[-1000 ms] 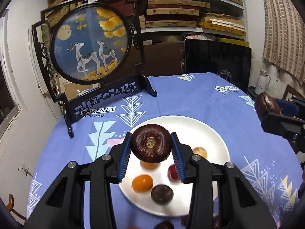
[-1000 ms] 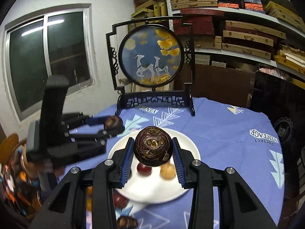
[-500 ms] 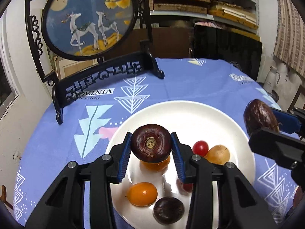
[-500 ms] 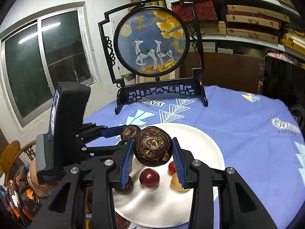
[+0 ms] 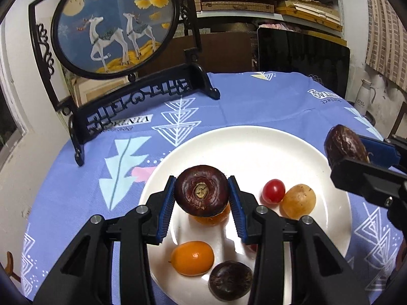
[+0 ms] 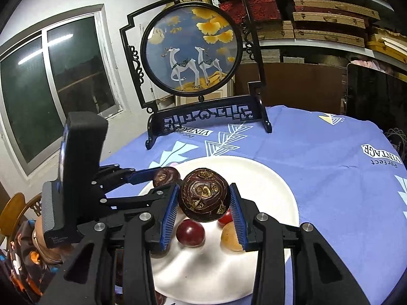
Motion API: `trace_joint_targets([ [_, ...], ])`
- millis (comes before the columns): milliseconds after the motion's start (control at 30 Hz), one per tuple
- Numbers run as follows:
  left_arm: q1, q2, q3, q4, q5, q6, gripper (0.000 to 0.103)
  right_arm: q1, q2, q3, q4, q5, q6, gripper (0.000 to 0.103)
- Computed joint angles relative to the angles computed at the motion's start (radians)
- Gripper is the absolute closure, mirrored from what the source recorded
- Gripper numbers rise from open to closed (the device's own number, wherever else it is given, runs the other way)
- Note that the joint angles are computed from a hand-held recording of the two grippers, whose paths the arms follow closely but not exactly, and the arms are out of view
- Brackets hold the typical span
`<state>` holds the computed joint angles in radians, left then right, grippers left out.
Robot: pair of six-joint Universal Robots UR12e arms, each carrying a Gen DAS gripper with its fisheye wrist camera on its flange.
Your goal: Organize fruits
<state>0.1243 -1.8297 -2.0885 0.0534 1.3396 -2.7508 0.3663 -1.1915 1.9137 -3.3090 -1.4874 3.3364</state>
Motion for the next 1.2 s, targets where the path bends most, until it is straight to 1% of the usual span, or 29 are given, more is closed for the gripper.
trace_joint_targets([
  [100,0.002,0.003,-0.003,0.005,-0.008,-0.001,0.063,0.000,0.002,-0.001,-0.004,-0.005,0.006,0.063],
  [233,0.007,0.000,-0.003,0.035,-0.003,-0.031,0.063,-0.001,0.001,0.005,-0.023,-0.020,0.016,0.063],
  [367,0.014,-0.001,0.006,0.014,-0.005,-0.056,0.063,-0.006,0.001,0.010,-0.033,-0.020,0.036,0.063],
  [500,0.011,-0.005,0.009,0.001,0.001,-0.048,0.063,-0.006,0.005,0.007,-0.018,-0.017,0.038,0.063],
  [800,0.011,-0.001,0.002,0.013,-0.011,-0.037,0.063,-0.004,0.008,-0.001,-0.011,-0.025,0.043,0.063],
  [1067,0.008,-0.003,0.003,0.010,-0.002,-0.029,0.063,-0.003,0.015,-0.004,0.003,-0.031,0.051,0.063],
  [1200,0.007,-0.005,0.004,0.012,0.002,-0.035,0.063,-0.002,0.017,-0.003,-0.007,-0.036,0.053,0.063],
])
